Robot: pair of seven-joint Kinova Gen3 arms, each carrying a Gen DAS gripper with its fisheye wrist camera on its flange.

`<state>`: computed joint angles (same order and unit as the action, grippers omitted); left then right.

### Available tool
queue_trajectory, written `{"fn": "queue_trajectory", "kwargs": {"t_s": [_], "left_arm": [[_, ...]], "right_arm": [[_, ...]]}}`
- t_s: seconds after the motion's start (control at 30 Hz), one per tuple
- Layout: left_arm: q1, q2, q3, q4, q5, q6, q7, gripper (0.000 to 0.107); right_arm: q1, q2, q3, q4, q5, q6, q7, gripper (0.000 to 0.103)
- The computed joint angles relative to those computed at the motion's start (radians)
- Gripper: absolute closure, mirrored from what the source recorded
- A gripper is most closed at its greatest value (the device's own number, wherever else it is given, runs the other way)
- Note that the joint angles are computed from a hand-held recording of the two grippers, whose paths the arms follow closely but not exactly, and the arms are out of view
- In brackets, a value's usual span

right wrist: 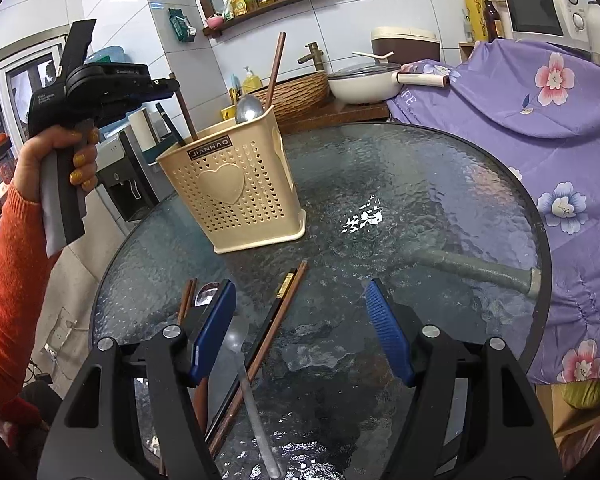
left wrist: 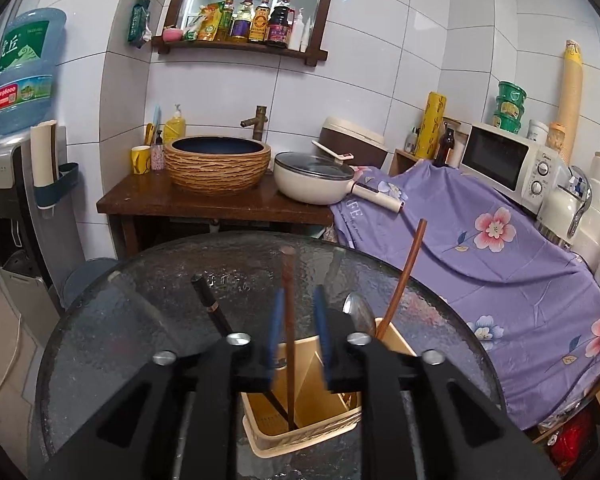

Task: Organize utensils
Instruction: 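Lower the chopstick into the caddy and open the left gripper, then move both grippers down over the remaining chopsticks and spoons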

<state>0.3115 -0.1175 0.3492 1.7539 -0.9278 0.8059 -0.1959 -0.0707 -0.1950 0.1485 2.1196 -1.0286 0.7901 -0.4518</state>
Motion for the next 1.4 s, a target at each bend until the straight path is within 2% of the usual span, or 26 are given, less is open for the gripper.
{"fn": "queue_trajectory", "kwargs": {"t_s": [0.07, 0.17, 0.27, 0.37, 0.53, 0.63, 0.83, 0.9, 0.97, 1.07, 1.13, 1.23, 1.4], "left_arm": [[-0.007, -0.025, 0.009, 0.039, -0.029, -0.024, 0.061, 0.056], [-0.013, -0.045, 0.047, 0.066, -0.049, -0.006, 0.104, 0.049], [0.004, -0.046, 0.092, 0.087, -0.041, 0.055, 0.117, 0.046], [0.046, -0.036, 0.107, 0.114, 0.021, 0.104, 0.089, 0.046], [0.104, -0.018, 0.1, 0.176, 0.117, 0.15, 0.11, 0.048], [0.134, -0.008, 0.093, 0.216, 0.158, 0.166, 0.136, 0.055], [0.16, -0.025, 0.076, 0.277, 0.222, 0.156, 0.168, 0.067], [0.165, -0.018, 0.089, 0.276, 0.221, 0.181, 0.175, 0.07], [0.174, -0.016, 0.09, 0.275, 0.224, 0.196, 0.17, 0.072], [0.184, -0.013, 0.083, 0.278, 0.24, 0.184, 0.156, 0.073], [0.19, -0.009, 0.081, 0.281, 0.25, 0.173, 0.154, 0.073], [0.193, -0.014, 0.071, 0.29, 0.271, 0.14, 0.144, 0.073], [0.194, -0.003, 0.075, 0.287, 0.276, 0.127, 0.13, 0.073]], "right_arm": [[-0.001, 0.004, -0.007, -0.001, 0.01, -0.009, -0.012, 0.035], [-0.007, 0.009, -0.021, -0.004, 0.03, -0.027, -0.032, 0.035], [-0.018, 0.023, -0.039, -0.008, 0.054, -0.047, -0.059, 0.035], [-0.032, 0.044, -0.072, -0.021, 0.112, -0.072, -0.123, 0.035], [-0.063, 0.07, -0.12, -0.031, 0.214, -0.103, -0.215, 0.035], [-0.086, 0.064, -0.128, -0.018, 0.239, -0.116, -0.224, 0.035], [-0.143, 0.057, -0.143, -0.03, 0.287, -0.092, -0.159, 0.036], [-0.162, 0.054, -0.149, -0.038, 0.309, -0.083, -0.122, 0.036], [-0.181, 0.066, -0.163, -0.05, 0.343, -0.082, -0.089, 0.044], [-0.189, 0.119, -0.178, -0.096, 0.396, -0.037, -0.096, 0.051], [-0.192, 0.145, -0.184, -0.121, 0.416, -0.01, -0.094, 0.051], [-0.189, 0.15, -0.224, -0.132, 0.481, -0.031, -0.128, 0.052], [-0.178, 0.174, -0.228, -0.159, 0.498, 0.002, -0.135, 0.052]]}}
